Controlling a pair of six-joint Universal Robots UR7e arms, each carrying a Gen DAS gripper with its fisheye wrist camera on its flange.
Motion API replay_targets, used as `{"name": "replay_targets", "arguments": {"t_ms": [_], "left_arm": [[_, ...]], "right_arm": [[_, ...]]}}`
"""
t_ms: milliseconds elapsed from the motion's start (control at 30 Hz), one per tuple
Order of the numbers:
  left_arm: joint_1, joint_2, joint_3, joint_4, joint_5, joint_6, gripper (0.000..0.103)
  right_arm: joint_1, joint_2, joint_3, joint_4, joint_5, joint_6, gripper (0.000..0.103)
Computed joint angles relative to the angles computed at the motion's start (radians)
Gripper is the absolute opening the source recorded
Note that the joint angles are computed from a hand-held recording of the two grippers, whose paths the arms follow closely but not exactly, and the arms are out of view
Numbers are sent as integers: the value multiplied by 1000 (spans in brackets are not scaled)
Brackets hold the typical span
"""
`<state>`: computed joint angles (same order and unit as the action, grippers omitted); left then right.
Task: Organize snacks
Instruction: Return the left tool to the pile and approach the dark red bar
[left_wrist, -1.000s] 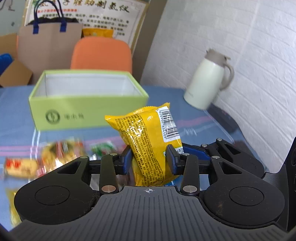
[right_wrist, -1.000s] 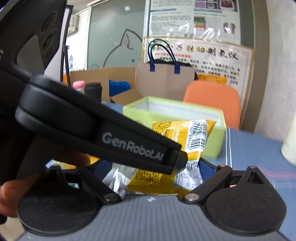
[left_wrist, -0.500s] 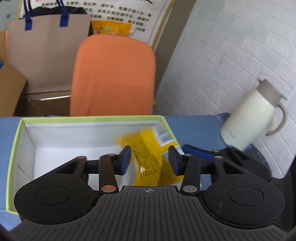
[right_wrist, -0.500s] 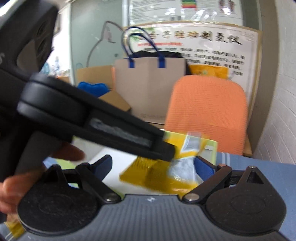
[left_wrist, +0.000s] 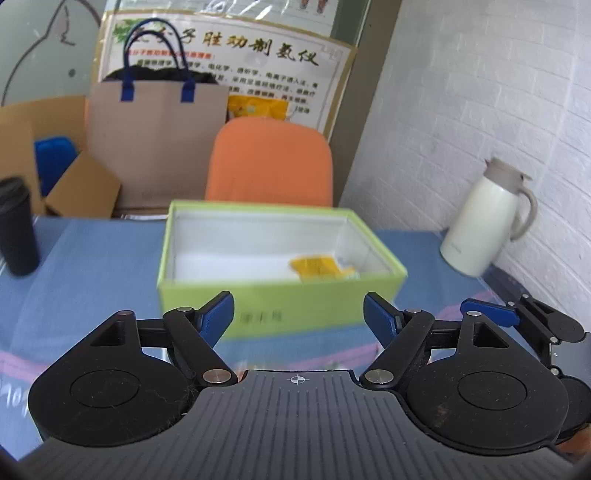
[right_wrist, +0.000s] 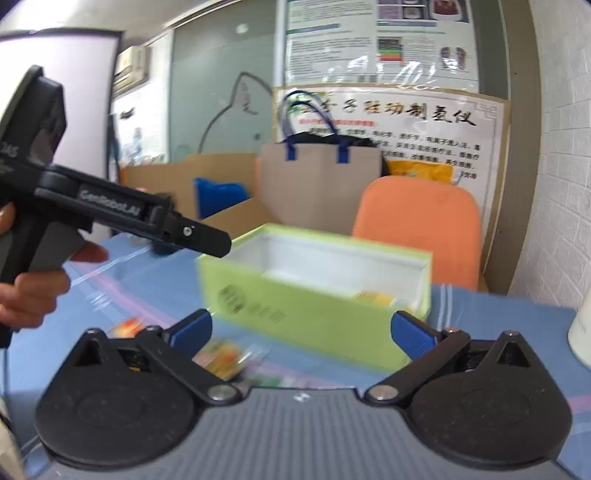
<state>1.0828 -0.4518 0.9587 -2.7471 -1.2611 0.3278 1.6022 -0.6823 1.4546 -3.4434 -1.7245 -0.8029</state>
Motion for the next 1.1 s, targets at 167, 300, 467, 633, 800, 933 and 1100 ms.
{"name": "replay_targets", "arguments": {"t_ms": [167,300,467,633,800,933,1100], "left_arm": [[9,-173,336,-125,-12,-67,64],[14,-238,469,-139,-38,-127,65],[11,-266,529,-125,-34,-187,65],[-3,-280,563,-127,-58,-184,69],[-14,-244,524,-40,-133,-191,68],[-24,-198,475,45,-144,-224,67],[-22,-154,420,117,-132,-289,61]], "right_arm": [[24,-26,243,-143,-120,58,102],[35,17,259,-218,-232,112,102],[39,75,213,-260,-296,55,102],[23,73,212,-288,-330,97,103],[17,41,269,-315,-315,123,102],[28,36,313,-352,-301,60,102],[22,42,306,-330,-295,17,102]]}}
